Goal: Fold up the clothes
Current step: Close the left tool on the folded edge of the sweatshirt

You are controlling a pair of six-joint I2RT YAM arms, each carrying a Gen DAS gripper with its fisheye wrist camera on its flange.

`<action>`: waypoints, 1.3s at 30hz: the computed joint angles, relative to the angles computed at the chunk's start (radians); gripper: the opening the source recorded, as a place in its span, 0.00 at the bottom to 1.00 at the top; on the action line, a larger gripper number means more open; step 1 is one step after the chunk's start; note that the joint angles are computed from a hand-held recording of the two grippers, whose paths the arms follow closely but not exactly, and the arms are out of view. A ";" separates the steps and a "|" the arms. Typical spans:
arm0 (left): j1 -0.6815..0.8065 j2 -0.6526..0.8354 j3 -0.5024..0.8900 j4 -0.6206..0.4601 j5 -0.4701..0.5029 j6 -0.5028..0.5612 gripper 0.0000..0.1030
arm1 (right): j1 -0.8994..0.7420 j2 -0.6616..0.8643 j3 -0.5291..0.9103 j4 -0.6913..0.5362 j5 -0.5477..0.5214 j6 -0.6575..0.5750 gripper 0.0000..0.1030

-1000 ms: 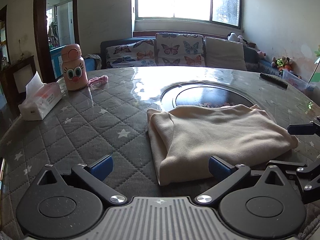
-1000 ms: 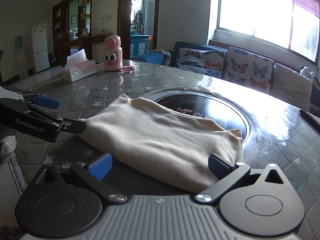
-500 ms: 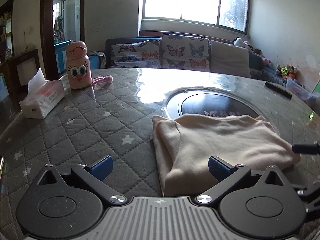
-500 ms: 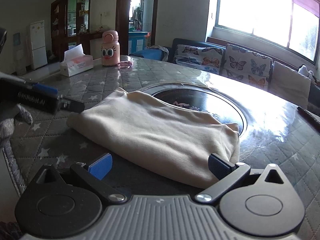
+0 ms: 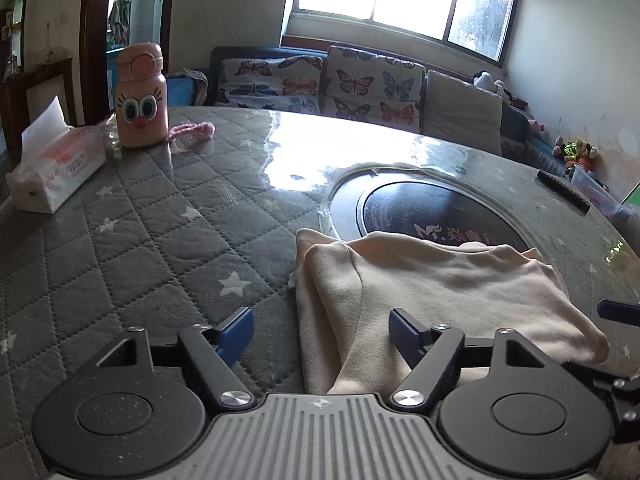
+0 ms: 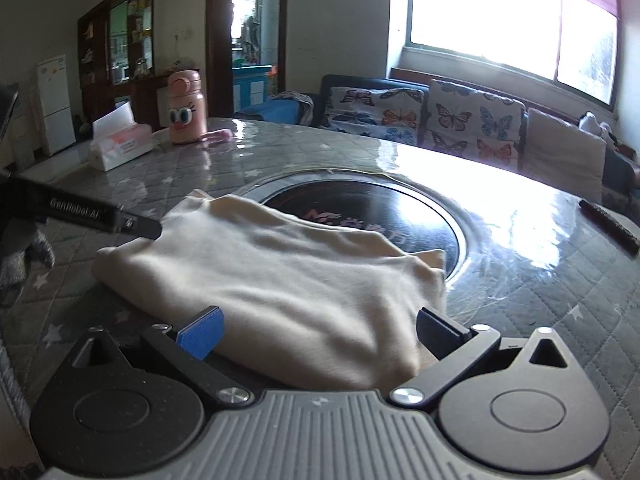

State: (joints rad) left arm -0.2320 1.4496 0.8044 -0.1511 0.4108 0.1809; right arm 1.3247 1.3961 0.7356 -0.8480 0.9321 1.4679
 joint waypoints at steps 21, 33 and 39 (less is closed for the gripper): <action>-0.005 0.087 0.101 -0.080 0.089 0.021 0.32 | -0.327 -0.340 -0.304 0.368 -0.181 -0.268 1.00; -0.010 0.104 0.111 -0.082 0.108 0.026 0.18 | -0.366 -0.324 -0.311 0.439 -0.224 -0.335 1.00; -0.015 0.051 0.067 -0.031 0.077 0.048 0.13 | -0.365 -0.307 -0.303 0.471 -0.231 -0.334 1.00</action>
State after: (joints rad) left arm -0.2471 1.5009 0.8716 -0.1825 0.4880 0.2287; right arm 0.9597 1.0892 0.4325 -0.3767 0.7014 1.1337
